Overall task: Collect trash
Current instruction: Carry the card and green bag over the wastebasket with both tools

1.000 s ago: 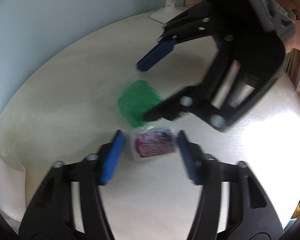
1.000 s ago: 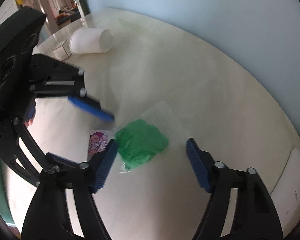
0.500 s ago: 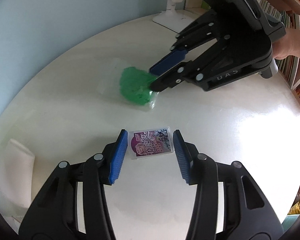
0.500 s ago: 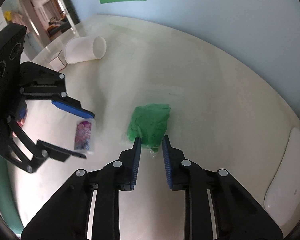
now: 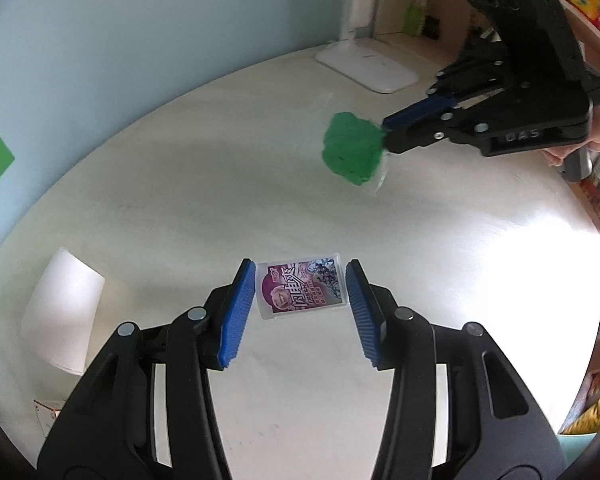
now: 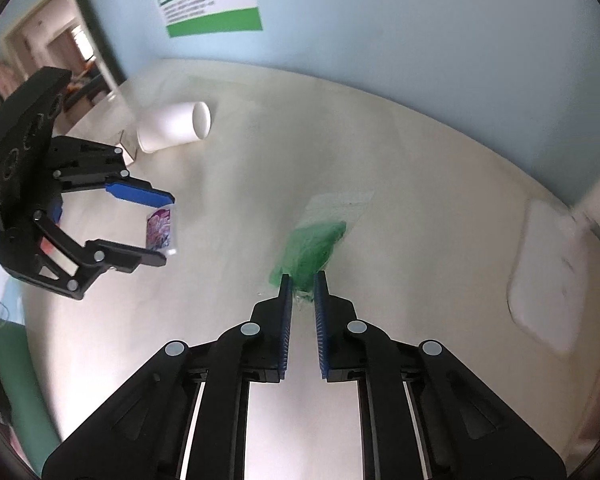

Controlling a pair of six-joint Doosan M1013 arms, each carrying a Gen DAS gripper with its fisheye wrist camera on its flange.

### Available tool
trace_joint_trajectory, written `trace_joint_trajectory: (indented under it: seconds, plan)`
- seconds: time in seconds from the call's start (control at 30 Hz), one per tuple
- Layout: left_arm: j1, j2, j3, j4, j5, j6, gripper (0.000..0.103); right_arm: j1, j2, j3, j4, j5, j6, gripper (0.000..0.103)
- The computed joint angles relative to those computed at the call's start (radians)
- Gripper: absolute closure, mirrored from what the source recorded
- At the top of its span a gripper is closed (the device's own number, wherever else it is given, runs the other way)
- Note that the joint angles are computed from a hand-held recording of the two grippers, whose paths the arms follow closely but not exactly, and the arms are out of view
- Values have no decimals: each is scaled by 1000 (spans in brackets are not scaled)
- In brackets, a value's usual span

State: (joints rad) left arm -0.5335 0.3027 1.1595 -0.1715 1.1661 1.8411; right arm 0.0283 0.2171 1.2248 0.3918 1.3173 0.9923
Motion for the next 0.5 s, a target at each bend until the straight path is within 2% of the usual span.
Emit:
trace_joint_trajectory:
  seconds: [0.13,0.27,0.37,0.5]
  plan:
    - [-5,-28,28,-55,-11,100,59,12,-87,69,-45,-57,102,91]
    - [-18,-55,59,-120,3,217,59,45,-216,187,-142,-134,290,91]
    - [-37,-92,102,-175,20,339,59,93,-320,281,-241,-182,487,91]
    - [-69,-147,171,-230,57,473,59,170,-465,399,-398,-182,775,91]
